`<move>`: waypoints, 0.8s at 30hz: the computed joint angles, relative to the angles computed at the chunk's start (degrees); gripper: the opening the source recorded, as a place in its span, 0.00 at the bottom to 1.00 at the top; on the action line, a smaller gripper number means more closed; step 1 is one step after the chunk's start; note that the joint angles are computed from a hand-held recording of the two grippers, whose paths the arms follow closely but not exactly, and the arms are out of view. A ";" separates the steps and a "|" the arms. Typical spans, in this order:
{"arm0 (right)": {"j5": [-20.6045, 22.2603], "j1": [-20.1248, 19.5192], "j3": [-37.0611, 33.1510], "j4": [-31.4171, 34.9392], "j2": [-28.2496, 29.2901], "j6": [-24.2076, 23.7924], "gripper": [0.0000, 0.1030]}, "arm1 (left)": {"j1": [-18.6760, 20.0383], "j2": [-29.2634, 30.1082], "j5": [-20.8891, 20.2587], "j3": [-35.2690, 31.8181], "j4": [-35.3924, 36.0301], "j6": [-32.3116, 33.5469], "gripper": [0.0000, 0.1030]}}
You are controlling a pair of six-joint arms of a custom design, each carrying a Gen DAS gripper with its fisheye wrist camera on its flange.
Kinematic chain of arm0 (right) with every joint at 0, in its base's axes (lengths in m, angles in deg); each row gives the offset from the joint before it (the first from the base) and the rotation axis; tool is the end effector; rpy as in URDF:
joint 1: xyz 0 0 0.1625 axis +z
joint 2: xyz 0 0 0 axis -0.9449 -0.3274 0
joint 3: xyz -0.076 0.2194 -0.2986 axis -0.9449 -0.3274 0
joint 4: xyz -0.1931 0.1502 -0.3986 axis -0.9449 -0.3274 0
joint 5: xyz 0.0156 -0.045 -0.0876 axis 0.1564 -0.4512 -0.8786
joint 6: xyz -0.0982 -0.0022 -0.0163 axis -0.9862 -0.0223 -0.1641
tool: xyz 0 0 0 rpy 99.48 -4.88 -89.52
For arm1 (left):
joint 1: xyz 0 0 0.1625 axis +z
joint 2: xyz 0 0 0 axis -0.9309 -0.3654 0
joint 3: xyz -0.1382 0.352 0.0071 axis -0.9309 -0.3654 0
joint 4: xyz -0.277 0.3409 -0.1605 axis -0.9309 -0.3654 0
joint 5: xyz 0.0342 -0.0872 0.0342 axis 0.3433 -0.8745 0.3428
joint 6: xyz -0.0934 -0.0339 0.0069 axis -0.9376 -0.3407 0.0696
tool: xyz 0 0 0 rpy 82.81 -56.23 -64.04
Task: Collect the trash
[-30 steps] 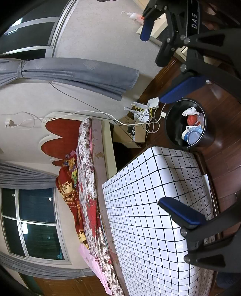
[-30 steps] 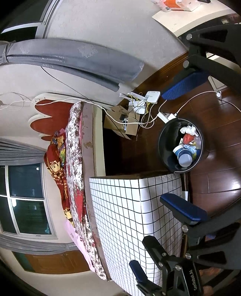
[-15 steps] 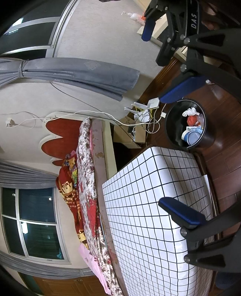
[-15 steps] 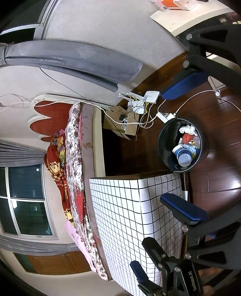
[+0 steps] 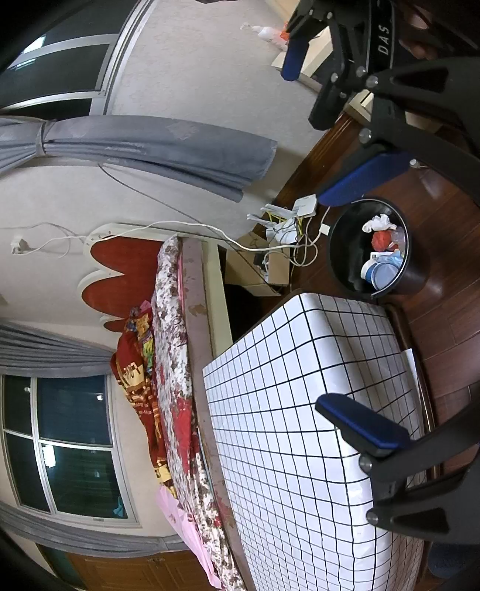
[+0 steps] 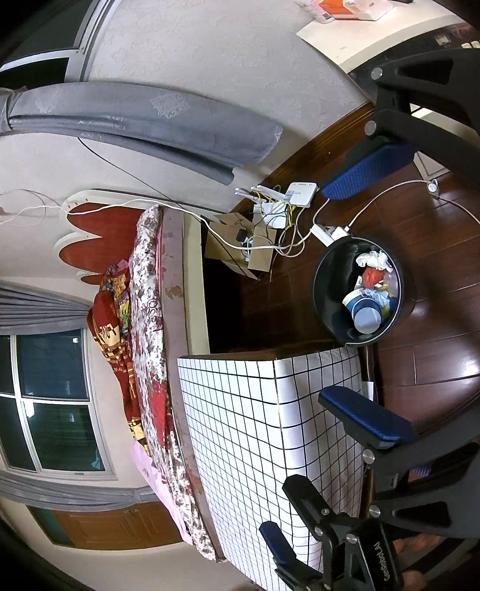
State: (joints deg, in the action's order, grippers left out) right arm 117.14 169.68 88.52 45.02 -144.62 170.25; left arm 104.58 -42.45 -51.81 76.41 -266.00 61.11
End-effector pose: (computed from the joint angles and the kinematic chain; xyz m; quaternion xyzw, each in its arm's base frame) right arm 0.1303 -0.4488 0.3730 0.0342 -0.7750 0.4667 0.4248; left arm -0.4228 -0.5409 0.0388 0.4005 0.8315 -0.3530 0.1536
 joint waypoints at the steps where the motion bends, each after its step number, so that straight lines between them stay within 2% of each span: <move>1: -0.04 0.00 0.00 0.04 -0.01 0.05 0.99 | 0.01 -0.09 -0.03 0.03 0.16 0.01 0.99; 24: -0.11 -0.12 0.11 -0.02 -0.13 -0.01 0.99 | 0.19 0.11 -0.74 0.08 0.06 0.67 0.99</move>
